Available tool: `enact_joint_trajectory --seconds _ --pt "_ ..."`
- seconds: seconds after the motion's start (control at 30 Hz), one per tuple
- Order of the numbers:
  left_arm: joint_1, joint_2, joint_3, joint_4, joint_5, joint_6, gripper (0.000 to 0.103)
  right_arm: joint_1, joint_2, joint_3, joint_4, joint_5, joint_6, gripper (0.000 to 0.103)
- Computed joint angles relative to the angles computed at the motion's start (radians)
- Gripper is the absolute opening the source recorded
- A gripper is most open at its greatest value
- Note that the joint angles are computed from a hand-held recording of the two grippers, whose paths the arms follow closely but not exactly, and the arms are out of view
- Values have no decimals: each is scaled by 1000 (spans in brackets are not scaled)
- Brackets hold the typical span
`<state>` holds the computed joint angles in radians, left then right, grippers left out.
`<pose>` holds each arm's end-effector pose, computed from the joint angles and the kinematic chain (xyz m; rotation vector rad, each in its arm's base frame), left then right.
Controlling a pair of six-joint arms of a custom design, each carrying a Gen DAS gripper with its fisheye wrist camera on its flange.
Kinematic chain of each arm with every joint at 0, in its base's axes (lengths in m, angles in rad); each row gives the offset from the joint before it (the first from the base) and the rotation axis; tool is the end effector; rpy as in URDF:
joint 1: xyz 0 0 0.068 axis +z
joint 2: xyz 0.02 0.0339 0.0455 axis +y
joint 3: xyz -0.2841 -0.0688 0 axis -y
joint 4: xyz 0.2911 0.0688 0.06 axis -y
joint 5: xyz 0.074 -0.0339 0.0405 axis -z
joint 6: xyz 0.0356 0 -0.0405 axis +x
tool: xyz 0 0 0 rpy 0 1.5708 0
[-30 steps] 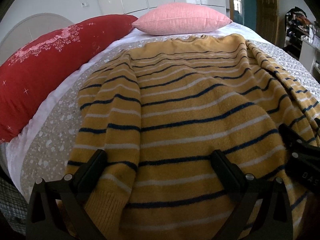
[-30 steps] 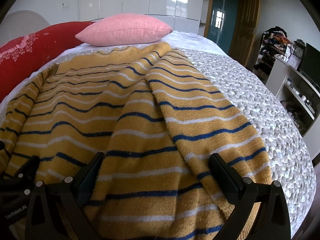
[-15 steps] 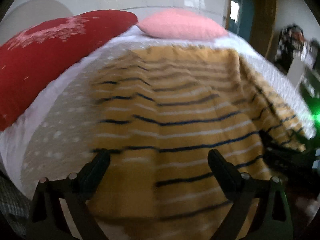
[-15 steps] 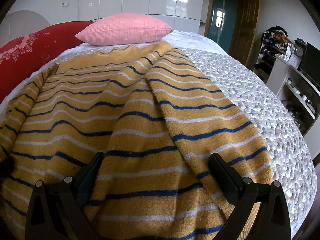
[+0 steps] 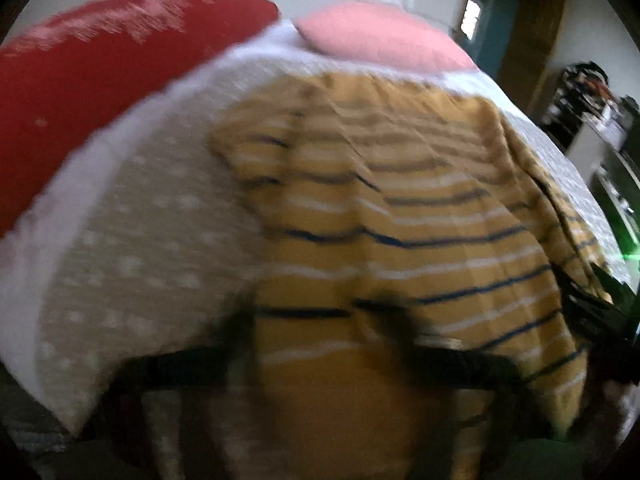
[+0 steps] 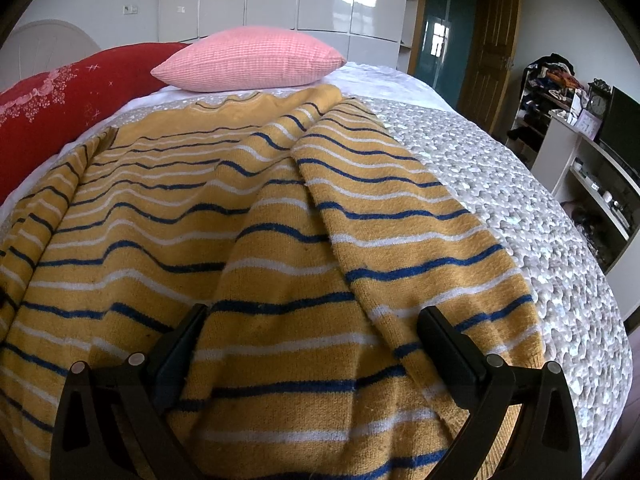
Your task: Fold small clothes
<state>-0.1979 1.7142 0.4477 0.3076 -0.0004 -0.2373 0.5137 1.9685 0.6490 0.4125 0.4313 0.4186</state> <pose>0.2628 -0.0527 0.0452 -0.0502 2.5381 -0.1726 0.2913 0.1473 0.0246 0.0659 2.3694 -0.0964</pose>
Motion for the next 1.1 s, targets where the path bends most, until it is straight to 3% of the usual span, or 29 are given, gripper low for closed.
enact_joint_trajectory --seconds 0.07,0.13,0.23,0.27,0.37,0.47,0.5,0.57,0.63,0.73,0.83,1.0,1.1 --pt "4 -30 3 -24 -21 -20 18 1 1 2 -2 0 1 103" --pt "8 -71 4 -56 -124 -34 7 2 0 1 -4 1 1 103" --pt "78 -101 26 -105 -303 -22 7 2 -1 -1 -2 1 1 103" --pt "126 -98 42 -128 -324 -21 7 3 0 2 -4 2 2 103" --pt "253 -112 64 -175 -283 -22 7 2 0 2 -4 2 1 103" --pt "336 -221 8 -188 -164 -23 9 -5 -8 -2 -6 -15 -10 103" --pt "341 -278 -22 -198 -135 -18 13 -16 -22 -6 -13 -47 -23 102" --pt "341 -394 -78 -222 -83 3 25 -64 -128 -75 3 -179 -53 89" --pt "310 -534 -141 -255 -37 6 53 -117 -276 -180 45 -272 -63 86" --pt "221 -646 -198 -281 -1 -11 58 -192 -469 -277 6 -271 -104 88" --pt "89 -552 -214 -207 46 -51 58 -256 -506 -288 -53 -282 -183 88" --pt "-123 -253 -158 -43 73 -138 58 -223 -396 -262 -31 -285 -289 88" --pt "-231 -152 -103 -35 -25 -178 56 -167 -267 -202 -10 -209 -330 86"
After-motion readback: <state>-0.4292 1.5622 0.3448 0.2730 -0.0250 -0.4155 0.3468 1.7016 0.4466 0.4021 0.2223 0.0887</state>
